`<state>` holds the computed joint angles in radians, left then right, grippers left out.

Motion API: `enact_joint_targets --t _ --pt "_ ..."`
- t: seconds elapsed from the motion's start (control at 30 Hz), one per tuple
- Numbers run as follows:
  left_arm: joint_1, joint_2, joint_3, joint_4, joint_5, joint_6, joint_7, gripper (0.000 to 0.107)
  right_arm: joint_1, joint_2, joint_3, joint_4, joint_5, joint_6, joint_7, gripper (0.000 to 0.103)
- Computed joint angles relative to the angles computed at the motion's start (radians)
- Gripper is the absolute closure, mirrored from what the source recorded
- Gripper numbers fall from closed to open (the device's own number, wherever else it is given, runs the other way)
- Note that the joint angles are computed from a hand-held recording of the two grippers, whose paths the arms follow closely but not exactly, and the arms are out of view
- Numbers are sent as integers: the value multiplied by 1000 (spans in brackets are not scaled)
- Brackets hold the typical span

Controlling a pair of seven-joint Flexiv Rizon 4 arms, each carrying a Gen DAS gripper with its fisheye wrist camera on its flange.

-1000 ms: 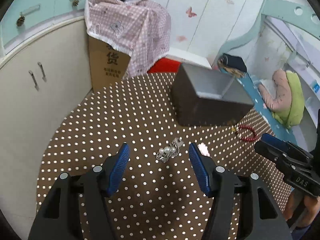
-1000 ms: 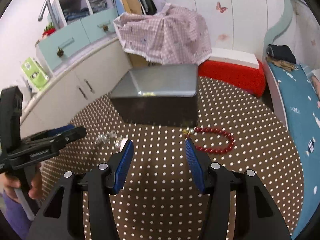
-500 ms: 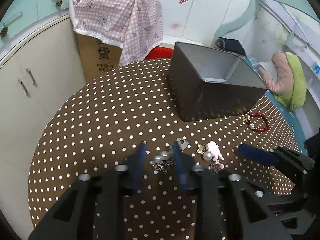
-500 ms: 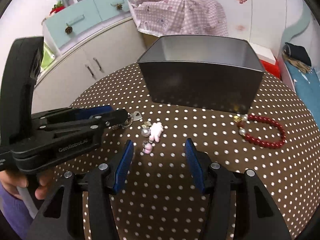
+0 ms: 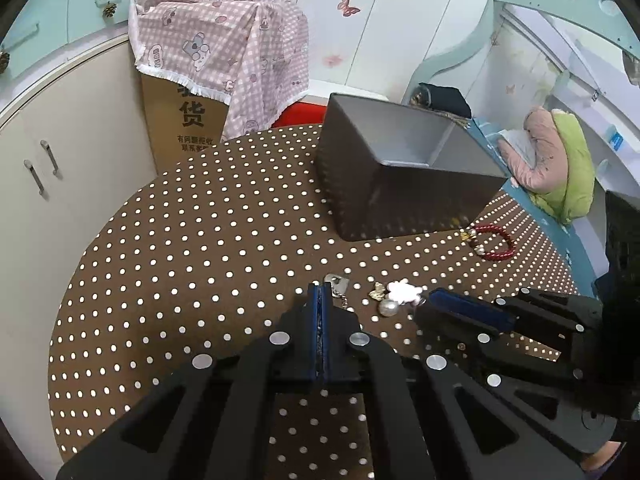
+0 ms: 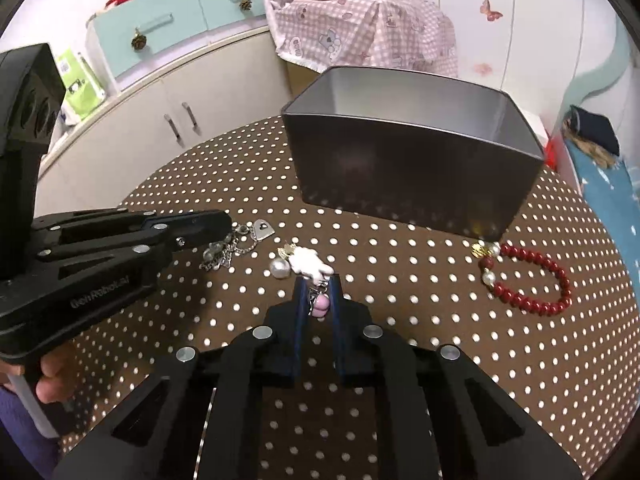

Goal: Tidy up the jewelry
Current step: 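Grasp the silver pearl brooch with the left gripper while the right gripper grasps the pink charm, then carry both items into the dark metal box and open both grippers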

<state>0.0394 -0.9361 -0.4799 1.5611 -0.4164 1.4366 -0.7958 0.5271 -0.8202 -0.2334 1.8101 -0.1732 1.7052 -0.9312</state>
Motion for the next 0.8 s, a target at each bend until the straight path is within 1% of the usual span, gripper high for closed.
enact_joint_targets --t 0.03,0.07,0.13,0.2,0.3,0.47,0.53,0.57,0.6,0.67,0.73,0.8 --pt "12 4 -17 7 0 2 9 107 6 8 -7 15 5 13 -1 91" --pt "24 7 -35 14 -3 3 16 107 -7 18 6 26 8 26 -6 91" --pt "42 14 -61 21 -11 1 26 107 -6 32 -1 47 23 51 -13 91" --pt "65 20 -95 24 -25 -10 37 107 -22 47 12 59 34 71 -24 91" --pt "82 33 -127 36 -42 -8 54 107 -35 74 18 75 55 102 -43 91" --pt "137 56 -225 61 -84 -19 105 107 -91 117 54 89 81 136 -78 91" --pt "165 61 -282 75 -98 -7 139 107 -100 128 55 89 92 143 -88 91" --pt "169 64 -297 73 -103 -11 146 107 -98 133 47 86 98 143 -94 91" --pt "168 67 -308 66 -107 -19 153 107 -103 137 47 82 102 143 -98 91" --pt "153 72 -309 43 -118 -34 161 107 -143 143 79 64 98 148 -104 91" --pt "130 79 -303 18 -131 -38 171 107 -150 145 74 48 102 147 -109 91" --pt "108 83 -299 -14 -150 -45 176 107 -174 143 87 18 94 132 -110 91"
